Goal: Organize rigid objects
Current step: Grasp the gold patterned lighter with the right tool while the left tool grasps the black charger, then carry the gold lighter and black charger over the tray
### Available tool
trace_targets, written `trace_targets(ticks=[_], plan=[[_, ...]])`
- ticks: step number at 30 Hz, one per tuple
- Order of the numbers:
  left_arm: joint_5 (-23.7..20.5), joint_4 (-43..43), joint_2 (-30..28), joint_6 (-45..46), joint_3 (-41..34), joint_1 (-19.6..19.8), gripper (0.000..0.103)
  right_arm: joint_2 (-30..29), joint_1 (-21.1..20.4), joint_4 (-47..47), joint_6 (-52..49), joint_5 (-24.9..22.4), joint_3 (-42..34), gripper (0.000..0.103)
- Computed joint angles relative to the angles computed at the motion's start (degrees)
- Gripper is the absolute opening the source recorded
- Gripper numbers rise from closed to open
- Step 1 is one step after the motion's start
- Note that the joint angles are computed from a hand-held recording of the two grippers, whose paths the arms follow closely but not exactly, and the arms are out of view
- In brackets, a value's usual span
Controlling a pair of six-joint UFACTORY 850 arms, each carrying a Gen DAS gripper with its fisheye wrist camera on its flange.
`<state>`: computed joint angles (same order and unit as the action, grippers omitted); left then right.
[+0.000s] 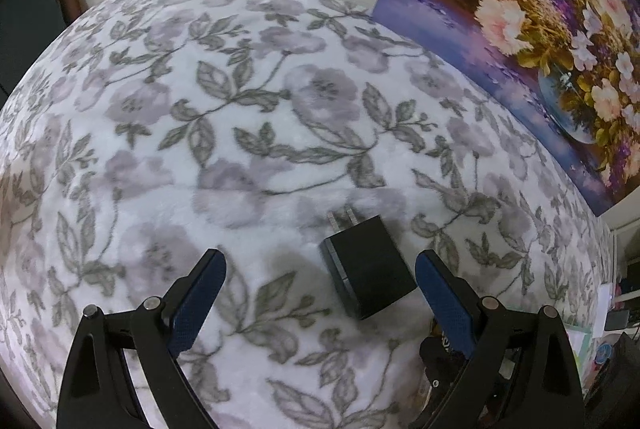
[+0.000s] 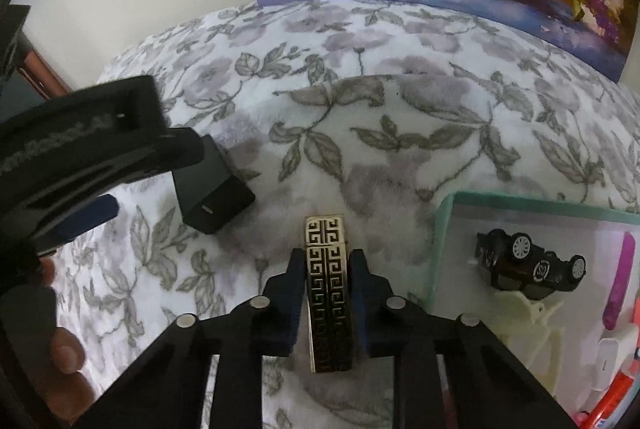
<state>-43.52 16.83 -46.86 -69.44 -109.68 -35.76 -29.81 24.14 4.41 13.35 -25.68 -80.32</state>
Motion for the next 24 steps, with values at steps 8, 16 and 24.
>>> trace_targets(ticks=[8, 16, 24], plan=[[-2.6, -0.8, -5.1, 4.0, -6.5, -0.3, 0.095, -1.2, -0.6, 2.8, -3.1, 0.9, -1.5, 0.023], [-2.5, -1.1, -6.1, 5.5, -7.2, -0.1, 0.067, -1.5, -0.7, 3.3, -4.2, 1.4, -1.9, 0.023], [-3.1, -2.3, -4.0, 5.5, -4.9, -0.4, 0.042, -0.6, -0.7, 3.4, -3.7, 0.2, -1.0, 0.022]])
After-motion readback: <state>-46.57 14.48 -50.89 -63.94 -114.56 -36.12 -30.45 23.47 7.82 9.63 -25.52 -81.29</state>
